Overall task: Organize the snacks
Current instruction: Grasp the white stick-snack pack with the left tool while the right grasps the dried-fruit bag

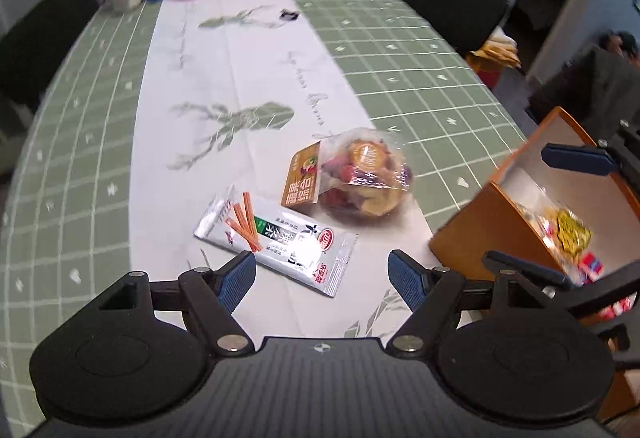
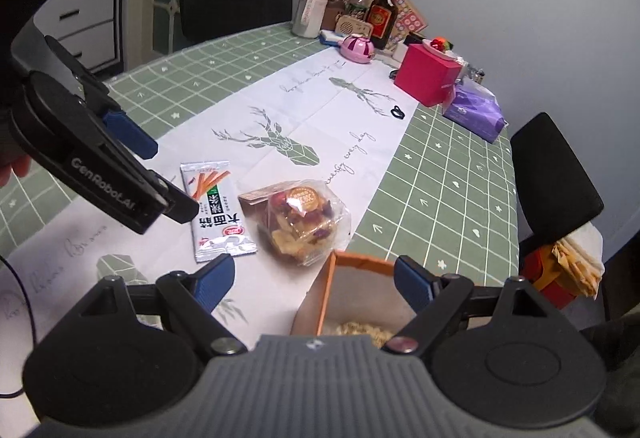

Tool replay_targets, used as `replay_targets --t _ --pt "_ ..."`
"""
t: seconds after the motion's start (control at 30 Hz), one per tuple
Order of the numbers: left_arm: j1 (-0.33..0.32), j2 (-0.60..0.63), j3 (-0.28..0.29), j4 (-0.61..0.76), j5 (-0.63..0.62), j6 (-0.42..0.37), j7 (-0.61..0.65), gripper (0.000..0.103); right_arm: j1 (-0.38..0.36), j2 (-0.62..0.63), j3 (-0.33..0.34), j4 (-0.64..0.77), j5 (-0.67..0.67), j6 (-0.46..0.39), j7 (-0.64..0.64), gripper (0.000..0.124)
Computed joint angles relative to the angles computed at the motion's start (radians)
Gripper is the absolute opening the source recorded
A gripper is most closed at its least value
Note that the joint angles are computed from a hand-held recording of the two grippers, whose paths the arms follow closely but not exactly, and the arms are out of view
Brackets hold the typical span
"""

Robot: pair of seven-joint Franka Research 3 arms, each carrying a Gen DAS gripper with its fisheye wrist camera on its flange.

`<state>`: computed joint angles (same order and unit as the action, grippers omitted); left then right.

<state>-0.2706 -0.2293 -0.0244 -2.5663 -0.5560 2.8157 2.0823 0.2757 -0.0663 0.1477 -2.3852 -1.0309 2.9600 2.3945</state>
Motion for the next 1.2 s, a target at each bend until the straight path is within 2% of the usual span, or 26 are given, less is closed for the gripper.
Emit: replay_targets --t 0.1,0.17,0.23,0.27,0.33,0.43,0.57,0.8,0.93,1.0,1.07,1.17,1.2 --pt "0.016 0.069 -0.003 0.052 -0.046 -0.028 -0.073 0.088 0.027 0.06 -0.015 0.046 0.204 -0.025 -0.27 0.088" --pt "0.053 0.111 -0.034 0.077 -0.007 -0.029 -0.166 0.088 0.044 0.098 -0.025 0.082 0.31 -0.05 -0.414 0.09" --pt "0.094 0.158 -0.066 0.103 0.081 -0.021 -0.307 0.088 0.063 0.13 -0.04 0.118 0.352 -0.079 -0.484 0.09" --pt "0.102 0.175 -0.071 0.115 0.068 -0.024 -0.321 0.088 0.071 0.148 -0.047 0.139 0.375 -0.093 -0.524 0.09" --pt "0.12 0.221 -0.082 0.148 0.012 -0.035 -0.33 0.088 0.088 0.176 -0.062 0.17 0.413 -0.112 -0.589 0.091" --pt "0.149 0.267 -0.111 0.17 0.033 -0.01 -0.406 0.088 0.113 0.22 -0.086 0.222 0.441 -0.149 -0.665 0.091" --pt "0.171 0.304 -0.139 0.179 0.132 0.047 -0.523 0.088 0.136 0.273 -0.113 0.283 0.478 -0.179 -0.738 0.091" --pt "0.18 0.363 -0.149 0.221 0.394 0.077 -0.708 0.091 0.167 0.361 -0.143 0.396 0.562 -0.249 -0.84 0.092" --pt "0.203 0.379 -0.171 0.237 0.458 0.075 -0.699 0.091 0.165 0.405 -0.142 0.457 0.663 -0.287 -0.861 0.093" --pt "0.221 0.379 -0.184 0.24 0.462 0.067 -0.651 0.087 0.176 0.425 -0.15 0.485 0.684 -0.315 -0.853 0.093" --pt "0.231 0.376 -0.187 0.239 0.473 0.061 -0.613 0.078 0.187 0.444 -0.157 0.509 0.698 -0.336 -0.841 0.09" --pt "0.259 0.369 -0.207 0.237 0.416 0.042 -0.508 0.074 0.185 0.467 -0.148 0.546 0.751 -0.383 -0.84 0.079" --pt "0.259 0.366 -0.205 0.237 0.416 0.031 -0.484 0.073 0.176 0.472 -0.136 0.554 0.784 -0.395 -0.853 0.069"
